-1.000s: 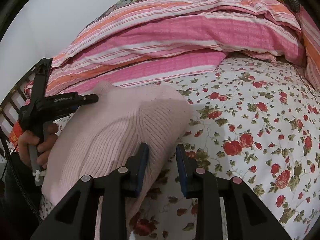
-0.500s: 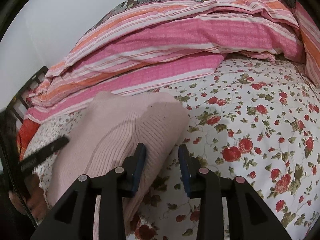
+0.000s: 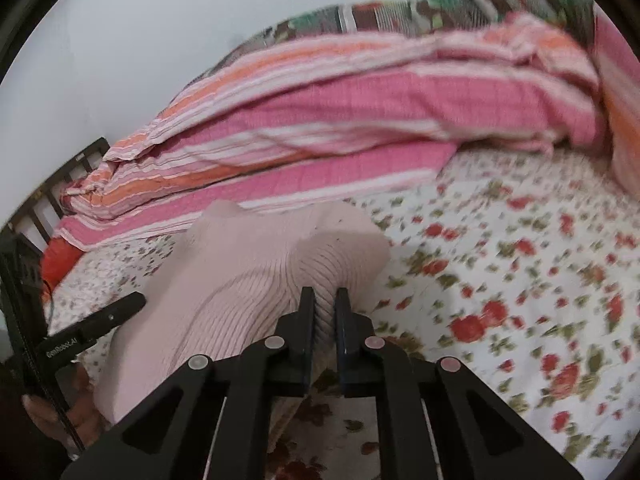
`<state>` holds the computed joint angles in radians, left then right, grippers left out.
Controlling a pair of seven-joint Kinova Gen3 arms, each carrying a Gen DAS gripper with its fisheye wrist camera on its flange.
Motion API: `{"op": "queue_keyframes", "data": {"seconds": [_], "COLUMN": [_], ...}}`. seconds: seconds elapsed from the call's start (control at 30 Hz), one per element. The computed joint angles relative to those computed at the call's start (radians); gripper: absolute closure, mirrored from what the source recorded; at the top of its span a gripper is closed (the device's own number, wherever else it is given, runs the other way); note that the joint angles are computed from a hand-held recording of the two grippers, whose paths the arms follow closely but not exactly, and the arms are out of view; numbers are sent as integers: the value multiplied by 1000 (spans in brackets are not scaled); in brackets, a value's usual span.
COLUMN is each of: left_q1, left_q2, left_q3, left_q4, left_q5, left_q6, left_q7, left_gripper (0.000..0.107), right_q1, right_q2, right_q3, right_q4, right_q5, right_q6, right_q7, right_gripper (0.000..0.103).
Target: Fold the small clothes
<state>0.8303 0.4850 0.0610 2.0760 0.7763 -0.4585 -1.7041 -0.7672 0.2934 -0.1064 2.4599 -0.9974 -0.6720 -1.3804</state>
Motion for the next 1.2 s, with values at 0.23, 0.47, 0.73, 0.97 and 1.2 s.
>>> {"op": "queue_keyframes", "data": {"seconds": [0.23, 0.47, 0.73, 0.97, 1.2], "left_q1": [91, 1, 123, 75, 67], "left_q2": [-11, -25, 15, 27, 39], "left_q3": [-25, 113, 30, 98, 135], "left_q4": [-2, 36, -60, -65, -81], "left_q5": [215, 125, 369, 413, 478], "left_q6": [-57, -119, -92, -130, -172], "left_q7": [-205, -174, -444, -486, -565], "left_gripper": [53, 52, 44, 35, 35], "right_q1": [-72, 20, -61, -37, -69], "right_q2": [5, -34, 4, 8, 20], "right_q3": [56, -79, -16, -4, -11], "right_q4": [-33, 67, -8, -16, -24], "right_q5": [-136, 65, -99, -108, -184], "right_q6": [43, -60, 5, 51, 16], "right_q7": [154, -74, 118, 122, 183], "right_gripper": [88, 80, 70, 66, 66]}}
